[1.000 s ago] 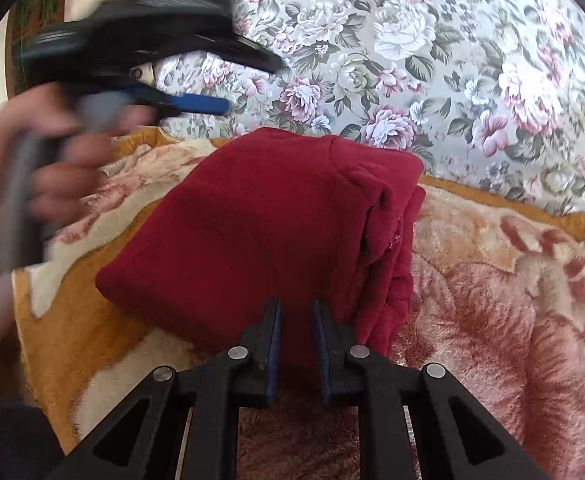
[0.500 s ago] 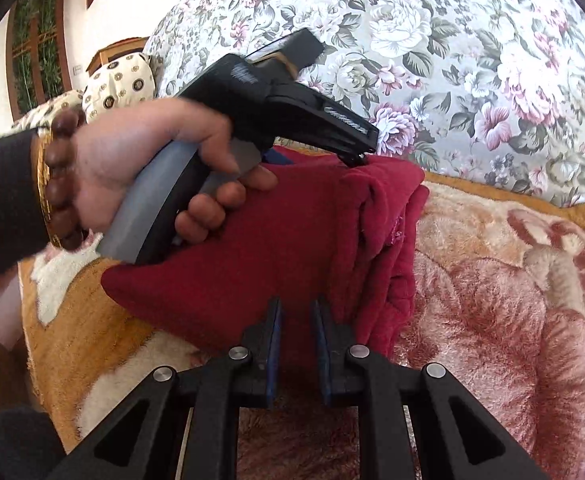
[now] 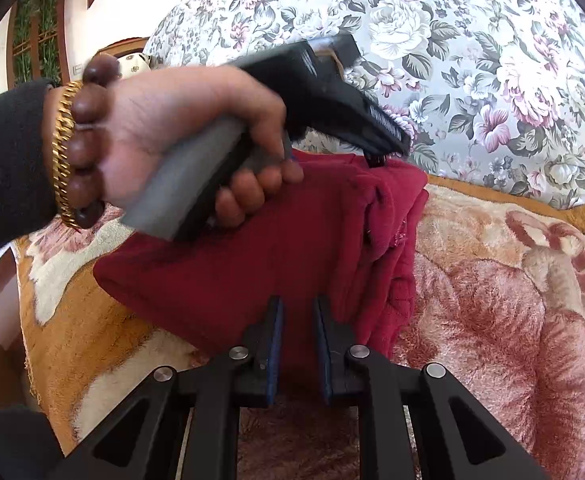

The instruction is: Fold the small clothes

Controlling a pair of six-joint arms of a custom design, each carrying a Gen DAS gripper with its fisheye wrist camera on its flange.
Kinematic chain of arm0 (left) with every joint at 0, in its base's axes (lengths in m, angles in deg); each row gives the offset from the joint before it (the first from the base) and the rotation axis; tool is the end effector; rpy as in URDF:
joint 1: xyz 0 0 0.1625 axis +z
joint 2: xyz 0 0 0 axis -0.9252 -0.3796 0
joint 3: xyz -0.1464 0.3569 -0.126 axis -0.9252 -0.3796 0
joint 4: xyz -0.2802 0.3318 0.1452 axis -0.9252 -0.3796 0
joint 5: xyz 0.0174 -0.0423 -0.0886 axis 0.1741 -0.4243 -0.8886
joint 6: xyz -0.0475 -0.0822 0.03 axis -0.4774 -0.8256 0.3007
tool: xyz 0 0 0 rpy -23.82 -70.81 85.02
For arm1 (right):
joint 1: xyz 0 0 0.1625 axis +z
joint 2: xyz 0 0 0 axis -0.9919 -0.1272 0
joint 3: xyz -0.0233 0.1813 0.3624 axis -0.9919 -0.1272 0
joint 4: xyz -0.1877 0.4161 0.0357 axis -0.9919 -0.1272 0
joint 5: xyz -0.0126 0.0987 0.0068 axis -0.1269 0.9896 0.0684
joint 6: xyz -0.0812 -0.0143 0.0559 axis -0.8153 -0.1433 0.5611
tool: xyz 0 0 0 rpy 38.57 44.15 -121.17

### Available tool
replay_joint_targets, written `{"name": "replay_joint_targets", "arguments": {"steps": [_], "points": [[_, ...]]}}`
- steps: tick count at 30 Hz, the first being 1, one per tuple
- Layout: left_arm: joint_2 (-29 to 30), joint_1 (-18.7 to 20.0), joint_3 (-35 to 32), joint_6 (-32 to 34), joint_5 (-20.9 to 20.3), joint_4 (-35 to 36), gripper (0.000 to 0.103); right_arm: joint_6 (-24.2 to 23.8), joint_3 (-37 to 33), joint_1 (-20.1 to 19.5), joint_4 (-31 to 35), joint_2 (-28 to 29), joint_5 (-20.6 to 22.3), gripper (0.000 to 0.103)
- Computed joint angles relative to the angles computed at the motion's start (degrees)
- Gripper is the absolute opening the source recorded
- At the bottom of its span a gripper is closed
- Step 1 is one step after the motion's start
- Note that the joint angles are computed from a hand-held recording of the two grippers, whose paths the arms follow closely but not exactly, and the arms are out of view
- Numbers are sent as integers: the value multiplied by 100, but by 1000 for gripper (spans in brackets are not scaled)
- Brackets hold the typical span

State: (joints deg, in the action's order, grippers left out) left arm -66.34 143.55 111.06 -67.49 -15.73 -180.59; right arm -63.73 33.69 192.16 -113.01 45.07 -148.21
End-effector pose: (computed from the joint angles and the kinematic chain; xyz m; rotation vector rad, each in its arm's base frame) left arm -0.0102 -0.8091 0.2304 0.3928 2.5130 -0.4477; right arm 0.3009 -0.5729 -0.1422 0.8228 -2.4349 0.8532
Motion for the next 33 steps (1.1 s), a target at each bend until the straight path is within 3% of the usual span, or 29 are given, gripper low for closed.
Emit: {"name": "replay_joint_targets", "arguments": {"steps": [2,4,8,10,12,14,16,19,21,23,26,30,33], "points": [[-447,-12,340,-61,-481,-245,93,1,1,-1,7,-1,6,14],[-1120,-122,1089,410,-683,-1025,93,-8,-16,7,13,10,-17,14],[-2530,-310,2879,1332,-561,-2669,96,-19,-35,42,24,24,-88,14],[-3041,-375,3556,1607,-495,-3145,102,-51,-66,94,26,46,-209,14],[-3569,-447,4225,1798,-167,-3359,102,-29,-71,175,148,11,-371,15],[-3976,-490,4814,2059,-39,-3661,102,543,5,337,753,-239,-667,15],[-4258,-537,5359,2343,65,-4134,102,1252,264,505,835,-504,-843,16],[-4468,-604,5787,2469,313,-4290,102,1902,820,809,26,-742,-1196,20],[-4598,-556,5898,2007,354,-3971,102,1868,1073,994,-711,-683,-1525,31],[-4687,-431,5766,1347,215,-3231,102,1875,1219,1122,-1101,-608,-1842,32],[-4625,-297,5772,745,300,-3195,102,1716,1300,1293,-1899,-494,-2183,32],[-4516,-199,5714,531,287,-2679,102,1414,1218,1392,-2082,-392,-2269,32],[-4521,-262,5802,640,412,-2814,102,1251,1055,1448,-1845,-301,-2379,32]]}}
